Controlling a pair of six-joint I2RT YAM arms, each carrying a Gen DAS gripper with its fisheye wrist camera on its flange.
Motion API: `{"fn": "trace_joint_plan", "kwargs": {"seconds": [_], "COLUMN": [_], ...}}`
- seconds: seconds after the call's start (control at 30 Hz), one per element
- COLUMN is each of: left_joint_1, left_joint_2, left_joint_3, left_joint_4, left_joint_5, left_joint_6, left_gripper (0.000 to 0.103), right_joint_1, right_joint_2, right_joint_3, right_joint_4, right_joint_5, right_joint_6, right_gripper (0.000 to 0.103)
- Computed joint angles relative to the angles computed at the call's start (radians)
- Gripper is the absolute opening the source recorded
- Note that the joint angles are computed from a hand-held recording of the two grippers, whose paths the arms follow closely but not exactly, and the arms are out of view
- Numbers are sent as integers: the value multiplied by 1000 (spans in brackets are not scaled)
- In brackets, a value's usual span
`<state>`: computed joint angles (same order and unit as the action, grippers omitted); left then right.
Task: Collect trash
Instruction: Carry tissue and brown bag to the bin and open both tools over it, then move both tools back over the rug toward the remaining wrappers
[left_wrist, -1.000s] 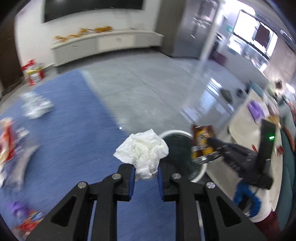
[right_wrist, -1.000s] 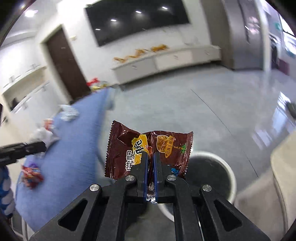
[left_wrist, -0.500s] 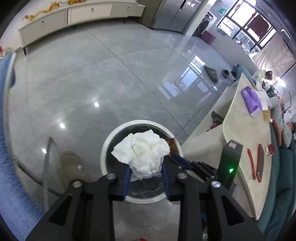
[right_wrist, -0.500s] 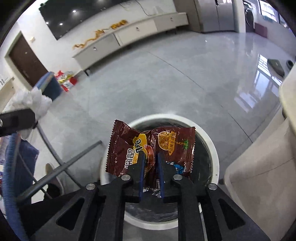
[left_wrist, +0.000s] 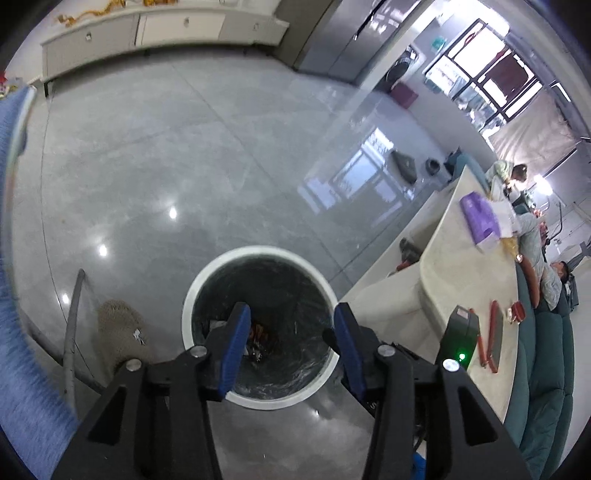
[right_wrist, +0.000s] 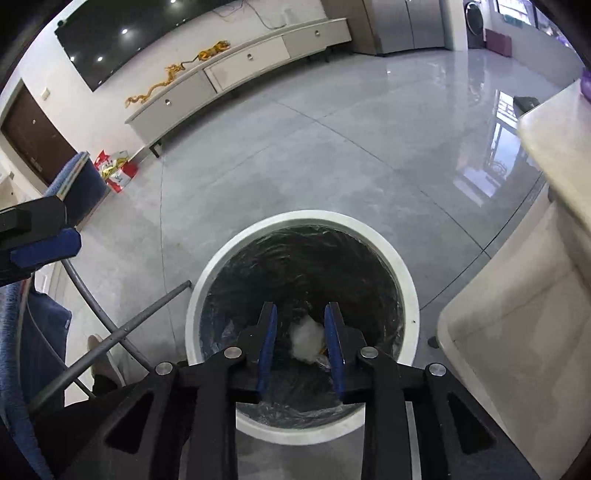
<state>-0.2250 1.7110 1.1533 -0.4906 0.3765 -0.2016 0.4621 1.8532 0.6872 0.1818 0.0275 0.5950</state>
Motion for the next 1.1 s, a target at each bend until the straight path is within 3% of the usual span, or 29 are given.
{"fn": "trace_joint_plan", "kwargs": {"seconds": [0.17,0.27,0.43,0.53,0.73,0.9,1.1], "left_joint_1": [0,26,106,221,649,1074,1503], "left_joint_2": [-131,-250,-476,-600,-752,-699,-546], "left_joint_3": [-26,-75,-136,-151,-142,-87,14], "left_joint_4": [-98,-138,-227,-305,-487,-643,-789], "left_joint_5": [-28,-23,-33,9,185,375,508], "left_joint_6": [71,93,161,232,503,780,1125], "left_gripper": [46,51,52,53,61,62,62], "right_joint_1": [63,112,240,325,465,546,621], "right_joint_2": [-184,-294,-432,-468,-440,-398,-361], "right_joint_3": [-40,-38,35,105,276,389,484], "right_joint_4": [-89,-159,-285,-342,-402,-421,-439], "right_joint_5": [72,119,224,287,346,359,380], "right_joint_6": [15,23,42,48,14,-31,-83], "right_gripper": [31,35,40,44,52,53,55]}}
